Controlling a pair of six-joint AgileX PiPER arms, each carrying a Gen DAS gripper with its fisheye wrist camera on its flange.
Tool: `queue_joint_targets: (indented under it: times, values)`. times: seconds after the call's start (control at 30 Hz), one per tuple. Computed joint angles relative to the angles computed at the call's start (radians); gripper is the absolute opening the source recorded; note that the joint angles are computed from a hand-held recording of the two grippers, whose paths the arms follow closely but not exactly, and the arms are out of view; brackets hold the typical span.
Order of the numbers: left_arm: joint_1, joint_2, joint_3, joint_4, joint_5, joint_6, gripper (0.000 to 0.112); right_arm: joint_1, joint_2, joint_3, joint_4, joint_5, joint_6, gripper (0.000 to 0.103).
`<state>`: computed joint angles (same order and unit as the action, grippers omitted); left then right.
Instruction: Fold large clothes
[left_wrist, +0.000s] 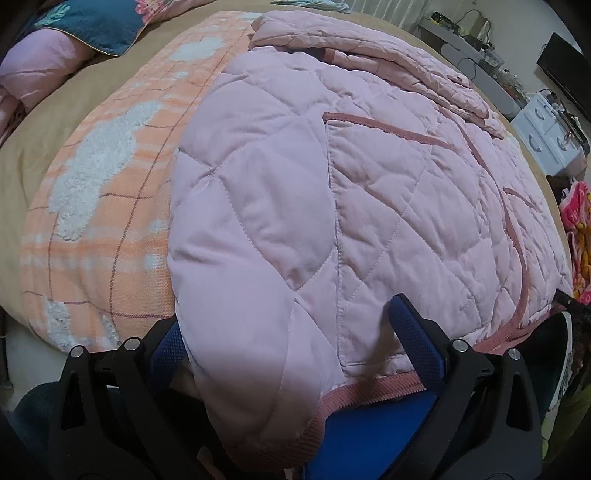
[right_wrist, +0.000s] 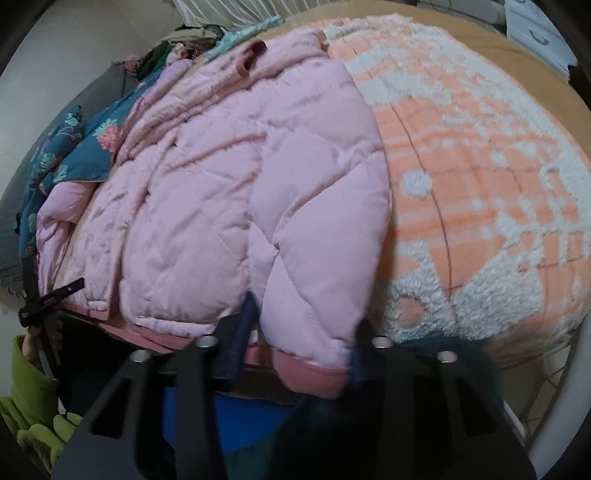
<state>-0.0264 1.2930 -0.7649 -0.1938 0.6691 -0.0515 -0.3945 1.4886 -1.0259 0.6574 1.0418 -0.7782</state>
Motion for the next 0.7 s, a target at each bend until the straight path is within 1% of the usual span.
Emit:
queue_joint_targets:
  times: [0.07,0.13,0.2,0.23,0.33,0.37,0.4,0.43,0.5,0.6,0.7]
  values:
    - [-0.006,-0.007,0.000,0.007,0.001,-0.004,0.086,-0.008,-0.022,-0.010,0.033,0.015,-0.025,0.025]
    - [-0.019,-0.017,0.000,0.026,0.002,-0.022,0.079,-0.013,-0.043,-0.022,0.066,0.027,-0.044,0.022]
    - [-0.039,-0.030,-0.001,0.061,0.009,-0.051,0.070,-0.016,-0.060,-0.039,0.108,0.040,-0.066,0.021]
    - [-0.047,-0.033,-0.002,0.073,0.012,-0.062,0.067,-0.018,-0.065,-0.049,0.121,0.044,-0.073,0.020]
    - [-0.066,-0.049,-0.003,0.106,0.026,-0.086,0.054,-0.008,-0.070,-0.079,0.165,0.041,-0.076,0.019]
    - [-0.070,-0.055,-0.003,0.114,0.029,-0.093,0.045,-0.012,-0.069,-0.090,0.181,0.045,-0.081,0.019]
    - [-0.071,-0.060,-0.003,0.118,0.031,-0.095,0.033,-0.009,-0.069,-0.094,0.192,0.040,-0.085,0.019]
    - [-0.072,-0.069,-0.004,0.129,0.035,-0.105,0.026,-0.008,-0.069,-0.100,0.204,0.039,-0.090,0.019]
    - [-0.055,-0.084,-0.006,0.103,0.041,-0.072,0.019,-0.006,-0.068,-0.107,0.227,0.033,-0.096,0.019]
    - [-0.047,-0.102,-0.018,0.094,0.047,-0.055,0.014,-0.007,-0.060,-0.118,0.254,0.024,-0.103,0.019]
    - [-0.049,-0.121,-0.046,0.096,0.053,-0.053,0.012,-0.007,-0.059,-0.120,0.279,0.013,-0.101,0.018]
